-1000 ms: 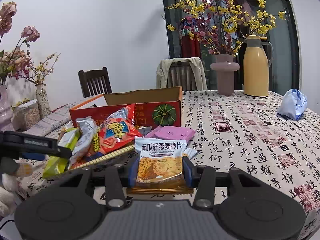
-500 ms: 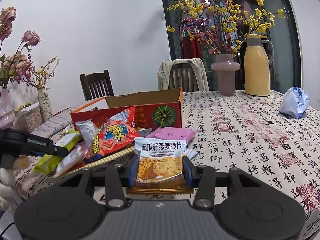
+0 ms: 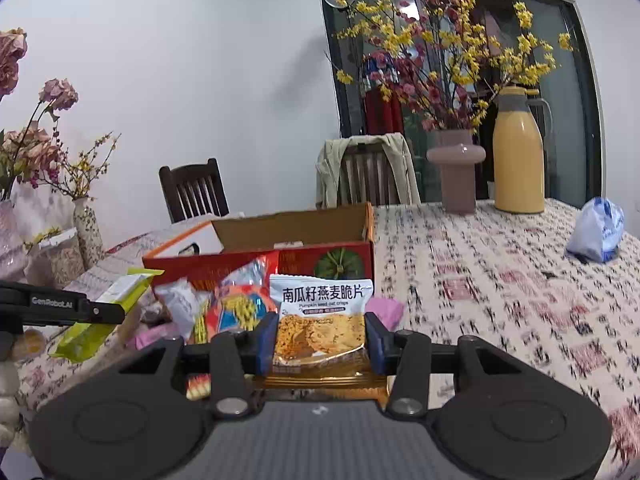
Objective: Organize snacks
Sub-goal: 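Lower both held packets into the cardboard box and open both tools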
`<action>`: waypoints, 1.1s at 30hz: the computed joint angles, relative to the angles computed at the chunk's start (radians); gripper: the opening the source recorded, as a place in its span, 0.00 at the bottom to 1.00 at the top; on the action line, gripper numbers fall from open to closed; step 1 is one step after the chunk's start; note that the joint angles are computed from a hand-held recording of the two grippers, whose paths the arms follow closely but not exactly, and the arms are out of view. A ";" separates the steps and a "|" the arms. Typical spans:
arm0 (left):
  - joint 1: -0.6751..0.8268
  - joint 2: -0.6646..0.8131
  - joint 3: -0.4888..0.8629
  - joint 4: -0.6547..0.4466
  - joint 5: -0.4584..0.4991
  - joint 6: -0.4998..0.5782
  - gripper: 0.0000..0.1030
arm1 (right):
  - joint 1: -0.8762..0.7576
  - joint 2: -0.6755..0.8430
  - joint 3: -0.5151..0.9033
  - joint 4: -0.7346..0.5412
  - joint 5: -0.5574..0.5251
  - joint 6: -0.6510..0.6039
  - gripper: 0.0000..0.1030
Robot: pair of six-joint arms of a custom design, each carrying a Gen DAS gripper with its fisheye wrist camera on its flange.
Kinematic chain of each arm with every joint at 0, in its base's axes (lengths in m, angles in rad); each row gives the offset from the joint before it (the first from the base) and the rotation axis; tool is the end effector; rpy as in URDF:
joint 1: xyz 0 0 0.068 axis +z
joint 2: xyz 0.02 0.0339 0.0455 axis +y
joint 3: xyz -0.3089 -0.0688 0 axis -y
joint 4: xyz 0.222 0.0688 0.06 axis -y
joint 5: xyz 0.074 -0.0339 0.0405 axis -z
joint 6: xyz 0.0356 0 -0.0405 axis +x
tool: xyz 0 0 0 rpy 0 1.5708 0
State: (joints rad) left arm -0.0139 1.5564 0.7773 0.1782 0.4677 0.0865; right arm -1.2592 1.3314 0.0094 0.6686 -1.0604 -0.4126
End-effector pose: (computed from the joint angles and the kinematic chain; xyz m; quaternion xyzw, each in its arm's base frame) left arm 0.3027 -0.0203 0.2493 0.1511 0.8541 -0.1884 0.4606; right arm 0.0701 -0.1163 0.1576 0.1136 0.7972 0.0206 0.5925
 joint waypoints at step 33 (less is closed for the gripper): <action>-0.184 0.329 0.609 -0.078 -0.136 -0.132 0.38 | 0.647 0.238 0.447 0.278 0.598 0.451 0.43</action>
